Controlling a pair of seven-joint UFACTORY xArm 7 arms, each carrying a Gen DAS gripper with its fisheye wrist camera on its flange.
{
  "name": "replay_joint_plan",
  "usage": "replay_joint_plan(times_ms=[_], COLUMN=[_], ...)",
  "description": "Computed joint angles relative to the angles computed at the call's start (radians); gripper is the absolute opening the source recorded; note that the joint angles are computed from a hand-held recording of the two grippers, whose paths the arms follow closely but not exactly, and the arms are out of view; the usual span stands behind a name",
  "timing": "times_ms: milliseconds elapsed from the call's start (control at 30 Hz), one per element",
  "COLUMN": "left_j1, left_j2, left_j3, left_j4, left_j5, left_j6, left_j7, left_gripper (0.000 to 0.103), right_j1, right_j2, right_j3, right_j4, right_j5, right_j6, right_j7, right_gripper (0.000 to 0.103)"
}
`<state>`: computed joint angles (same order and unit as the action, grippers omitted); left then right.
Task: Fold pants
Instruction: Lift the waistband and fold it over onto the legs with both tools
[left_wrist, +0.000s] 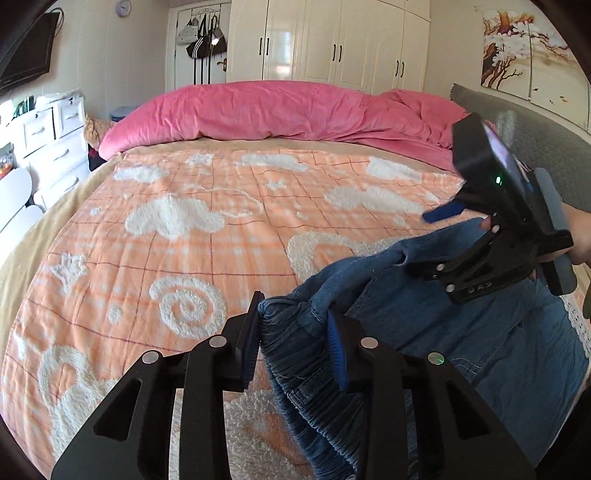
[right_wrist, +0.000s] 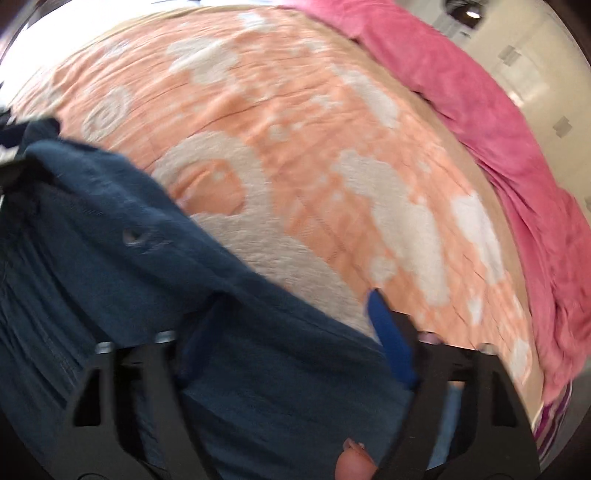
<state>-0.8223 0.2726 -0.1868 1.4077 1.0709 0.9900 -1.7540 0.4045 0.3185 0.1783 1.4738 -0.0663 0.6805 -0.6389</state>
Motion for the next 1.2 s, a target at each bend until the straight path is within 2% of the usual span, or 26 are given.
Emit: replay_joint_plan(times_ms=[67, 133, 167, 267, 333, 400, 500, 667, 833, 967, 1100, 1167, 1200], left_j1=[-0.001, -0.006, -0.007, -0.005, -0.015, -0.038, -0.068, -0.142, -0.179, -0.203, -0.235, -0.236, -0.225], left_j2=[0.0, 0.002, 0.001, -0.016, -0.023, -0.015, 0.006, 0.011, 0.001, -0.013, -0.003, 0.003, 0.005], left_j3=[0.0, 0.0, 0.0, -0.004, -0.011, -0.022, -0.034, -0.057, -0.086, -0.106, -0.114, -0.113, -0.114], left_j4=[0.0, 0.003, 0.004, -0.016, -0.016, 0.008, 0.057, 0.073, 0.042, 0.013, 0.026, 0.029, 0.028], left_j5=[0.001, 0.003, 0.003, 0.017, 0.047, 0.076, 0.064, 0.071, -0.017, -0.066, -0.073, -0.096, -0.134], left_j6=[0.002, 0.016, 0.023, 0.009, 0.018, 0.066, 0.127, 0.201, 0.194, 0.188, 0.23, 0.226, 0.211], left_j7=[0.0, 0.001, 0.003, -0.011, -0.017, -0.006, 0.035, 0.037, 0.016, -0.024, -0.038, -0.029, -0.009], left_gripper=[0.03, 0.03, 0.03, 0.03, 0.031, 0.031, 0.032, 0.034, 0.035, 0.035, 0.035, 0.039, 0.05], right_j1=[-0.016, -0.033, -0.04, -0.077, -0.103, -0.106, -0.075, -0.009, 0.043, 0.088, 0.108, 0.108, 0.097], right_j2=[-0.003, -0.042, -0.061, -0.157, -0.247, -0.343, -0.489, -0.706, -0.879, -0.959, -1.022, -1.03, -1.015], right_j3=[0.026, 0.041, 0.046, 0.054, 0.054, 0.033, -0.023, -0.091, -0.135, -0.187, -0.191, -0.187, -0.178], right_j4=[-0.011, -0.068, -0.093, -0.192, -0.267, -0.341, -0.459, -0.656, -0.841, -0.934, -0.989, -1.004, -1.006], right_j5=[0.054, 0.121, 0.152, 0.298, 0.439, 0.569, 0.682, 0.711, 0.7, 0.746, 0.749, 0.739, 0.718], right_j6=[0.023, -0.021, -0.043, -0.1, -0.121, -0.114, -0.086, -0.061, -0.009, 0.047, 0.066, 0.065, 0.071], right_j7=[-0.053, -0.081, -0.09, -0.138, -0.206, -0.269, -0.344, -0.341, -0.291, -0.259, -0.229, -0.216, -0.195], right_gripper=[0.018, 0.007, 0.005, 0.005, 0.005, 0.005, 0.005, 0.005, 0.005, 0.005, 0.007, 0.007, 0.007])
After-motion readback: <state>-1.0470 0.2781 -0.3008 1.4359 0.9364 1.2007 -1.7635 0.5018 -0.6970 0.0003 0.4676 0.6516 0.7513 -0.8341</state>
